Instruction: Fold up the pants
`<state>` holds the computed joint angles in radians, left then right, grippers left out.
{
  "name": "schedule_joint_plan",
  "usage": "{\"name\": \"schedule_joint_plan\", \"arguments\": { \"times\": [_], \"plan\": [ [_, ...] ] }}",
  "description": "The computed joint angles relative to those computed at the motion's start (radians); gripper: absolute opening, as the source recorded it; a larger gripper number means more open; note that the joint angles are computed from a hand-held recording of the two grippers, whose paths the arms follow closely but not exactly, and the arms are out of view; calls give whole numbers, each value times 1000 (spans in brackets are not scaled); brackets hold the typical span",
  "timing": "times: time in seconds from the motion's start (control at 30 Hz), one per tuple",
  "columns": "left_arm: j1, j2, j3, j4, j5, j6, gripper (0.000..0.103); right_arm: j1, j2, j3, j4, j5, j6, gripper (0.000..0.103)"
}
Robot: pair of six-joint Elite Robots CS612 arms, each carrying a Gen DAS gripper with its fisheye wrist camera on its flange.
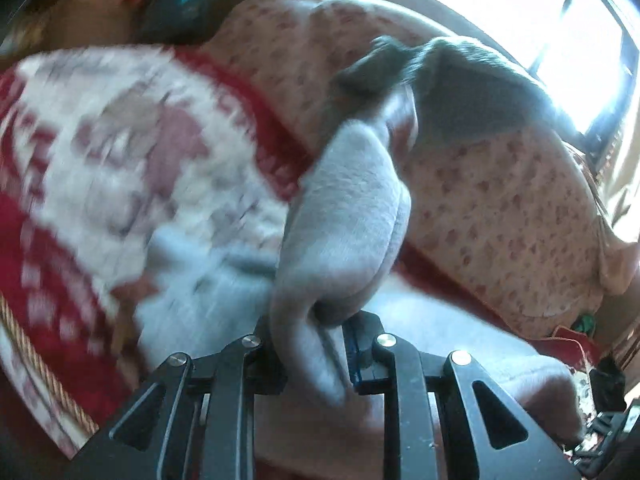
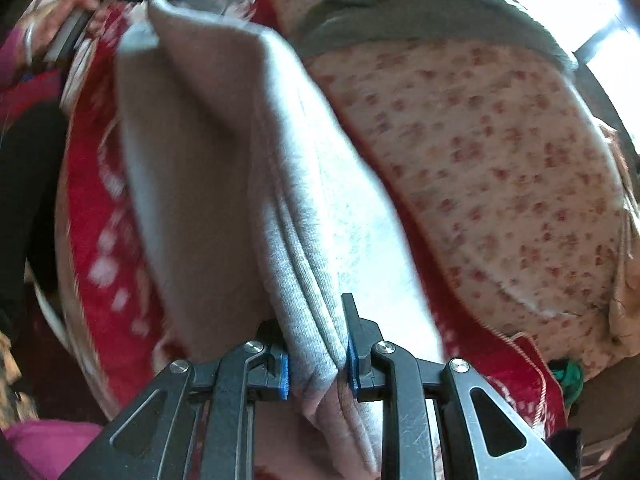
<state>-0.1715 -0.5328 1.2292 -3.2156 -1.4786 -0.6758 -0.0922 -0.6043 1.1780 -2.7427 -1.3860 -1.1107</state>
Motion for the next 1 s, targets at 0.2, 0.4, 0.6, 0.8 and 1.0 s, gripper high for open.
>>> {"name": "schedule_joint_plan", "arguments": {
  "times": [0.2, 0.4, 0.6, 0.8, 1.0],
  "plan": [
    [0, 10, 41, -5, 9, -75, 34, 1, -10, 76, -37, -15, -30, 21],
    [15, 23, 29, -28, -6, -115, 50, -8, -38, 123, -55, -20, -22, 21],
    [14, 17, 17, 11, 2, -85, 63, -10, -34, 130, -60, 2, -13, 40],
    [-17, -42, 73, 82, 195, -60, 89, -36, -66, 130, 28, 97, 118, 76],
    [-52, -107, 179, 32, 338, -4, 89, -87, -68, 111, 52, 184, 422, 77]
  ]
}}
